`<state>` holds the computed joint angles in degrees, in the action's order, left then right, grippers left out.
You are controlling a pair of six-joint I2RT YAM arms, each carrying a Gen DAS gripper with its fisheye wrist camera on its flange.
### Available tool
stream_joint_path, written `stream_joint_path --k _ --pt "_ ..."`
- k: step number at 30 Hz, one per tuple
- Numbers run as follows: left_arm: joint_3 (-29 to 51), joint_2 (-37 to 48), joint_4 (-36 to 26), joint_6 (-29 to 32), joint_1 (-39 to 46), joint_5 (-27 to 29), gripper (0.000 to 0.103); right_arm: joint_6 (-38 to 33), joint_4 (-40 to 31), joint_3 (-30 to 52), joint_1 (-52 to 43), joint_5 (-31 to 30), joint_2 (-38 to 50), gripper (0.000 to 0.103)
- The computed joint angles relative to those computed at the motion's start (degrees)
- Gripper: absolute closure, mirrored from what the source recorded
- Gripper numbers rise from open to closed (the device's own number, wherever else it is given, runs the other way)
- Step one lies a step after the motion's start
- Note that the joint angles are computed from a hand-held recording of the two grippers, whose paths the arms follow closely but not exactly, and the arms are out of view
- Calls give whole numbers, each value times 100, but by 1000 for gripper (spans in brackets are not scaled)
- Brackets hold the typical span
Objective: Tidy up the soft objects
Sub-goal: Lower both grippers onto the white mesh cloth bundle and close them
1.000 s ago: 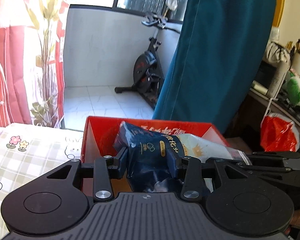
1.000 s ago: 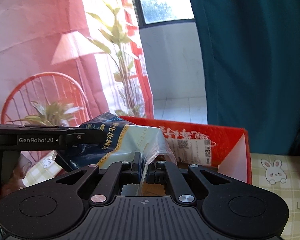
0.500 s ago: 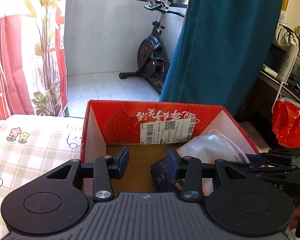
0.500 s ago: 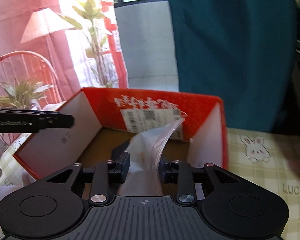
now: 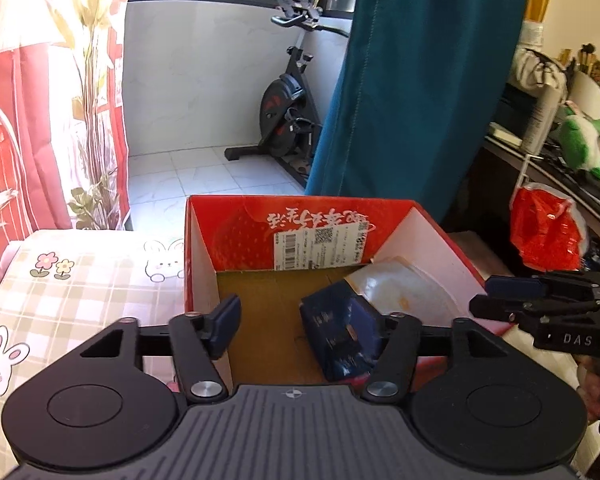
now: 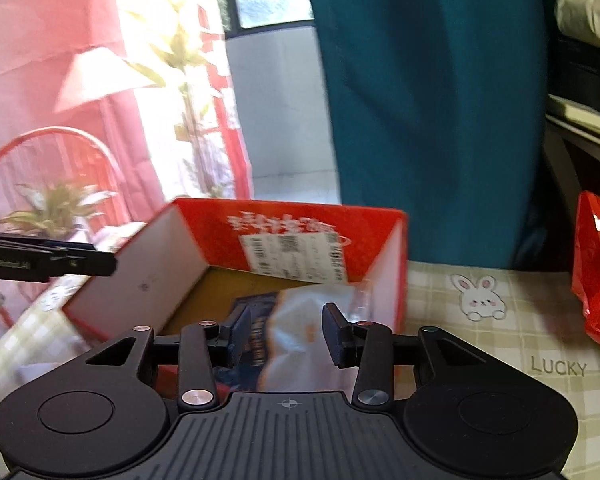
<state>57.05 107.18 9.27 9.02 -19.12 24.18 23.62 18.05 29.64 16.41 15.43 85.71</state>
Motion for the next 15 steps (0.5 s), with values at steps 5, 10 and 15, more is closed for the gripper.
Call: stream_joint_path --k 5,10,15 --pt "-691 -413 178 289 269 230 21 238 143 -331 745 278 -260 49" --pt "-1106 -477 209 450 575 373 16 697 43 -500 1320 503 -212 42" --pt "-1046 -94 131 312 684 459 16 1209 82 -636 1544 413 36 36"
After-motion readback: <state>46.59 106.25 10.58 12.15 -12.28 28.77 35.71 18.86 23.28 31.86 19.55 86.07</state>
